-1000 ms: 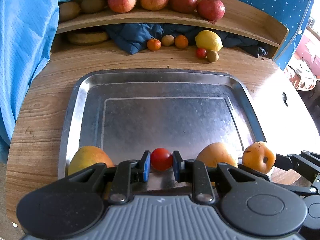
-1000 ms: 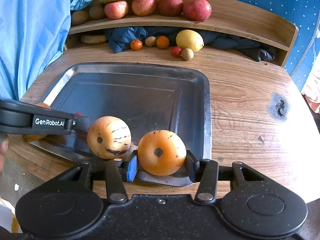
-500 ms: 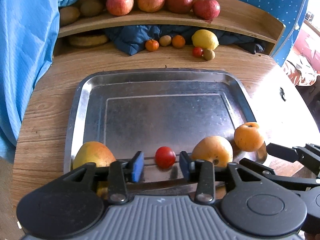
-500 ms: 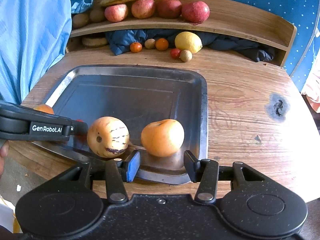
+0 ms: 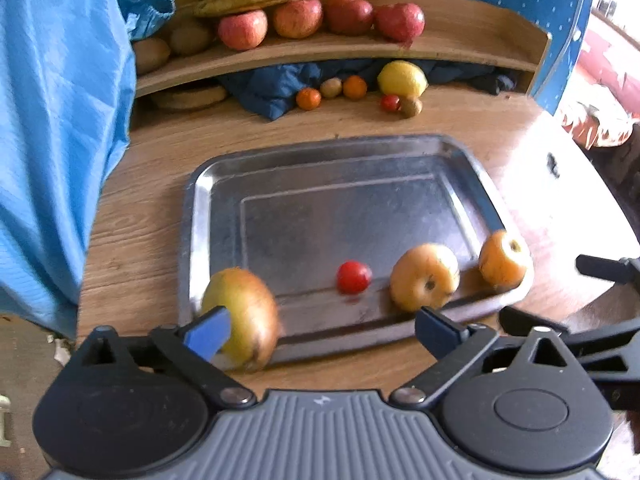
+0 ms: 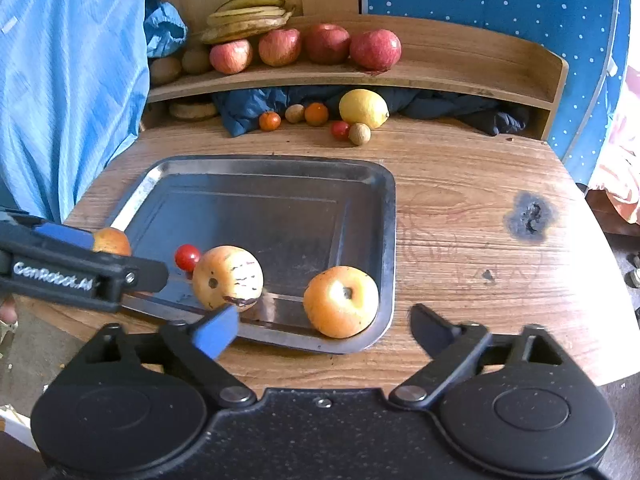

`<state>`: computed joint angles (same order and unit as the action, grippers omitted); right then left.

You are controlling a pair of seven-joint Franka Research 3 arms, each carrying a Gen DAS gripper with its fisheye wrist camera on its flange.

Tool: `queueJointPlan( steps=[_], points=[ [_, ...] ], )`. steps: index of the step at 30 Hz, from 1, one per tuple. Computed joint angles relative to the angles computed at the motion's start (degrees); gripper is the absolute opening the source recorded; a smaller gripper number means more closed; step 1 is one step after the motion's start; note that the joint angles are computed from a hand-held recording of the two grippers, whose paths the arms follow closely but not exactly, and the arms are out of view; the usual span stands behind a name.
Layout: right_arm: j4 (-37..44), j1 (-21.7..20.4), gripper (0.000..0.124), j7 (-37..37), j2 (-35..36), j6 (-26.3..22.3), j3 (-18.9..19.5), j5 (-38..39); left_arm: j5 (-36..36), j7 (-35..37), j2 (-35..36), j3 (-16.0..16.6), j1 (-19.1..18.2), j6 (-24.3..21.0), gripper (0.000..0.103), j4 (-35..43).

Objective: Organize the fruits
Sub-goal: 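Withdraw both open tools from the tray toward the shelf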

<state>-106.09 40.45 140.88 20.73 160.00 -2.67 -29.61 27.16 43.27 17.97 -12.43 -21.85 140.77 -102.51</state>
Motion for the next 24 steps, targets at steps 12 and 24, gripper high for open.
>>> queueJointPlan(
  steps=[12, 24],
  points=[
    [2.5, -1.9, 0.102, -6.9, 0.1, -8.8, 4.0, 6.8, -1.7, -1.9, -3.9, -0.2, 1.1, -13.9, 0.102, -3.2],
    [7.3, -2.2, 0.102, -13.0, 3.7, -9.8, 5.3, 13.5, -2.0, -1.2, -3.7, -0.2, 3.1, -17.8, 0.102, -2.1]
  ],
)
